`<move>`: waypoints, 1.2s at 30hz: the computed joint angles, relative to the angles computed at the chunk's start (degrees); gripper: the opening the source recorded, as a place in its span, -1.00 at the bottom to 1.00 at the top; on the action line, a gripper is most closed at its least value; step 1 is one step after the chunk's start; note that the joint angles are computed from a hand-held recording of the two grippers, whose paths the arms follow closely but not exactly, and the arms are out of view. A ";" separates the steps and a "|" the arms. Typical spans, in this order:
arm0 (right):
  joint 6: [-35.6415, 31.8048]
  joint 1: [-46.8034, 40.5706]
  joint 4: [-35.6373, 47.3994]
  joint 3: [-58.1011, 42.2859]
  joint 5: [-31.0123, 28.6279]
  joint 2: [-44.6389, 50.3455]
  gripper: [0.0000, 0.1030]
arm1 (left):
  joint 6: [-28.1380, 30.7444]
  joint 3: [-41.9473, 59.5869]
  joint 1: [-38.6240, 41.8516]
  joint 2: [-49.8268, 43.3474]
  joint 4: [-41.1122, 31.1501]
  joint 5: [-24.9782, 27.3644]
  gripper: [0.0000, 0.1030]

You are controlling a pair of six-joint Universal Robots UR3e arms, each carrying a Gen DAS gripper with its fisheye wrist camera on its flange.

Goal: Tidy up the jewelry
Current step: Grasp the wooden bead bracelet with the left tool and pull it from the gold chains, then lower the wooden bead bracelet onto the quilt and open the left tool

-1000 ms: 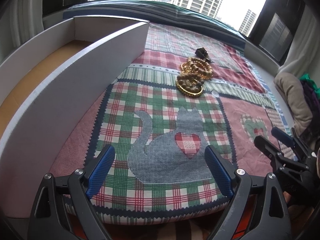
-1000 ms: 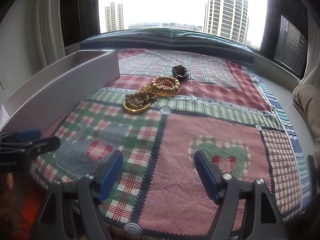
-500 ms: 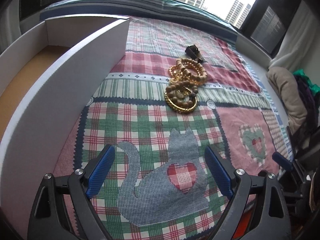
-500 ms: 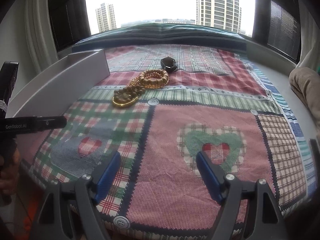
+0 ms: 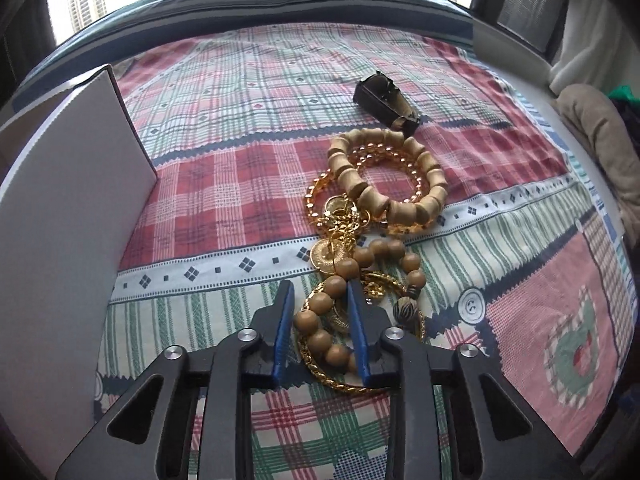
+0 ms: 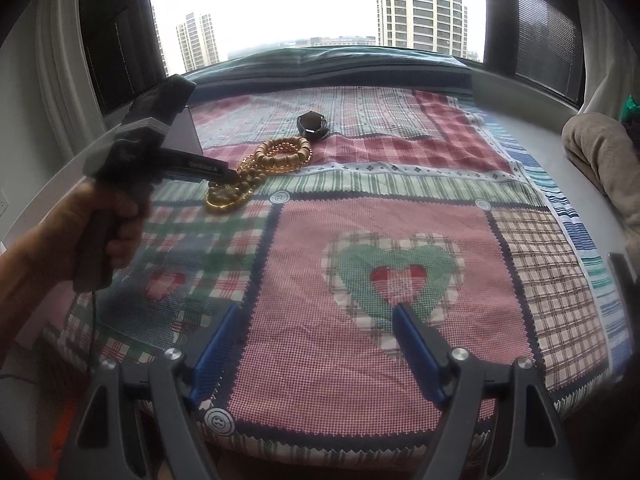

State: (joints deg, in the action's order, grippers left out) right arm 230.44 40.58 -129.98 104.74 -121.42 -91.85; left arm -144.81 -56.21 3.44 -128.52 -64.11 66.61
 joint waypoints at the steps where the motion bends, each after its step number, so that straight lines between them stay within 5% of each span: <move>1: 0.21 -0.07 0.24 0.44 0.09 -0.40 0.54 | -0.23 -0.72 0.05 0.66 0.52 0.34 -0.78; 13: 0.85 -2.09 -0.92 4.48 1.47 -3.43 0.54 | 8.82 -7.14 13.77 15.28 -22.03 -13.35 -0.81; 22: -0.60 -1.67 -1.24 2.00 2.57 -0.26 0.54 | 11.43 -26.73 25.76 25.62 -15.17 -8.07 -0.79; 24: -0.87 -1.52 -1.82 1.31 3.31 0.81 0.54 | 10.15 -29.95 26.78 26.99 -11.41 -7.15 -0.67; 26: -1.23 -1.47 -2.49 0.49 4.33 1.86 0.54 | 10.33 -32.51 28.17 28.52 -9.50 -7.74 -0.06; 28: -2.82 -2.04 -3.70 -0.22 5.94 2.53 0.54 | 10.74 -35.17 29.70 30.91 -8.33 -9.54 0.25; 32: -9.37 -9.28 -11.82 1.28 15.56 1.58 0.54 | 14.10 -37.74 31.91 34.74 -10.36 -12.97 0.30; 36: -16.19 -23.96 -19.41 -2.40 33.78 6.62 0.54 | 16.70 -40.27 33.86 37.83 -13.38 -14.54 0.33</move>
